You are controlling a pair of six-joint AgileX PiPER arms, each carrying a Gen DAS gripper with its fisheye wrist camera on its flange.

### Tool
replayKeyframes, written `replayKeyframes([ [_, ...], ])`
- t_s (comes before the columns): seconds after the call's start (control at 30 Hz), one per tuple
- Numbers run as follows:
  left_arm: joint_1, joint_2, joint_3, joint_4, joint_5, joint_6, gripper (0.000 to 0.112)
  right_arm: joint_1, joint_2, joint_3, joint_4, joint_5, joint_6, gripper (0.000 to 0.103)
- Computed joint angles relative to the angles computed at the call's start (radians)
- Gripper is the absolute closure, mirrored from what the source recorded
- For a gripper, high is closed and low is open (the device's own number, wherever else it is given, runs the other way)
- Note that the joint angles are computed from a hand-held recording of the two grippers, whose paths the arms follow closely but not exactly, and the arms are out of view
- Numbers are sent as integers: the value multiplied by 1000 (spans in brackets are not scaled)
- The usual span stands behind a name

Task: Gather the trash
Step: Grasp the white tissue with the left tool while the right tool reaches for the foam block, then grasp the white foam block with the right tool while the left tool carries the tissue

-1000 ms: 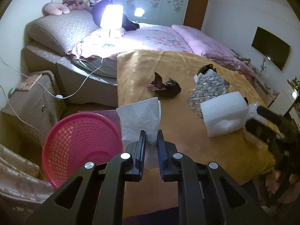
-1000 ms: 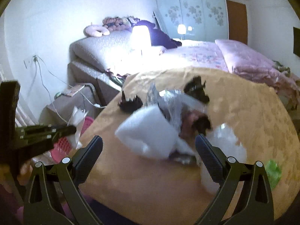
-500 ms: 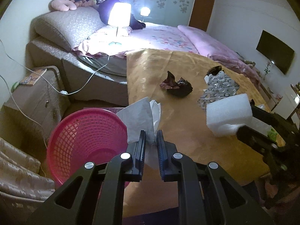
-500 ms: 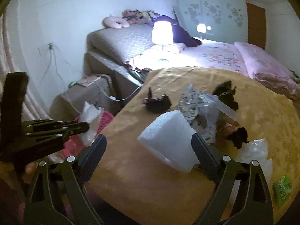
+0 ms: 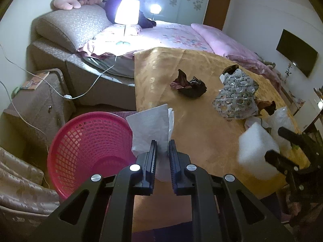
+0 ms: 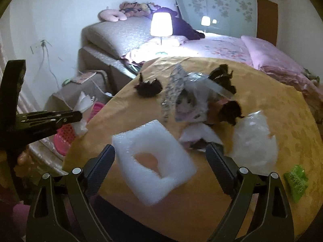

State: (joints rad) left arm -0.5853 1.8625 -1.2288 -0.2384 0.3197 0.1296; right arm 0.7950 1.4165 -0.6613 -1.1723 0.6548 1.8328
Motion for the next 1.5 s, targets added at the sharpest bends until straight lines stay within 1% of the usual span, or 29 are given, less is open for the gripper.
replayKeyframes([
  [0.03, 0, 2, -1, -3, 1, 1, 100, 6, 11, -5, -8, 12, -7, 15],
  [0.1, -1, 4, -1, -4, 0, 1, 100, -6, 29, -10, -1, -7, -27, 15],
  [0.17, -3, 2, 2, 1, -2, -2, 100, -37, 40, -6, 15, -73, -54, 18],
  [0.23, -2, 1, 4, -3, -2, 0, 100, -60, 38, 3, 11, -128, -61, 18],
  [0.33, 0, 3, 4, -17, -1, 10, 100, -79, 39, -3, 29, -164, -100, 18],
  [0.4, -1, 2, 4, -14, -1, 10, 100, -100, 42, -14, 89, -209, -187, 18],
  [0.47, 0, 2, 2, -13, 2, 10, 100, -94, 53, -27, 117, -212, -234, 18],
  [0.6, 1, -1, 6, -2, -1, 2, 100, -74, 80, -41, 127, -209, -257, 18],
  [0.63, 0, 0, 5, -1, -1, 0, 100, -77, 90, -46, 141, -211, -272, 22],
  [0.67, 0, 0, 4, 3, -1, -3, 100, -89, 99, -51, 177, -224, -311, 31],
  [0.7, 0, 0, 4, 8, -1, -6, 100, -98, 105, -54, 199, -233, -334, 35],
  [0.77, 1, -1, 4, 17, 0, -14, 100, -117, 116, -59, 244, -248, -373, 54],
  [0.83, 3, -2, 3, 29, 0, -26, 100, -130, 112, -57, 255, -267, -374, 58],
  [0.87, 5, -3, 2, 37, 1, -36, 100, -127, 112, -61, 243, -260, -358, 61],
  [0.97, 13, -6, 4, 61, 1, -59, 100, -122, 108, -74, 221, -252, -332, 61],
  [1.03, 16, -11, 10, 102, -1, -90, 100, -134, 110, -86, 236, -267, -356, 61],
  [1.17, 38, -24, 27, 165, -2, -137, 100, -151, 146, -137, 295, -304, -434, 61],
  [1.23, 59, -29, 37, 167, -5, -146, 100, -154, 166, -164, 325, -316, -470, 61],
  [1.33, 84, -31, 46, 169, -13, -163, 100, -149, 203, -212, 368, -320, -522, 61],
  [1.43, 98, -34, 58, 252, -29, -247, 100, -149, 242, -267, 431, -315, -598, 61],
  [1.5, 111, -32, 62, 236, -35, -231, 100, -150, 269, -302, 467, -311, -635, 61],
])
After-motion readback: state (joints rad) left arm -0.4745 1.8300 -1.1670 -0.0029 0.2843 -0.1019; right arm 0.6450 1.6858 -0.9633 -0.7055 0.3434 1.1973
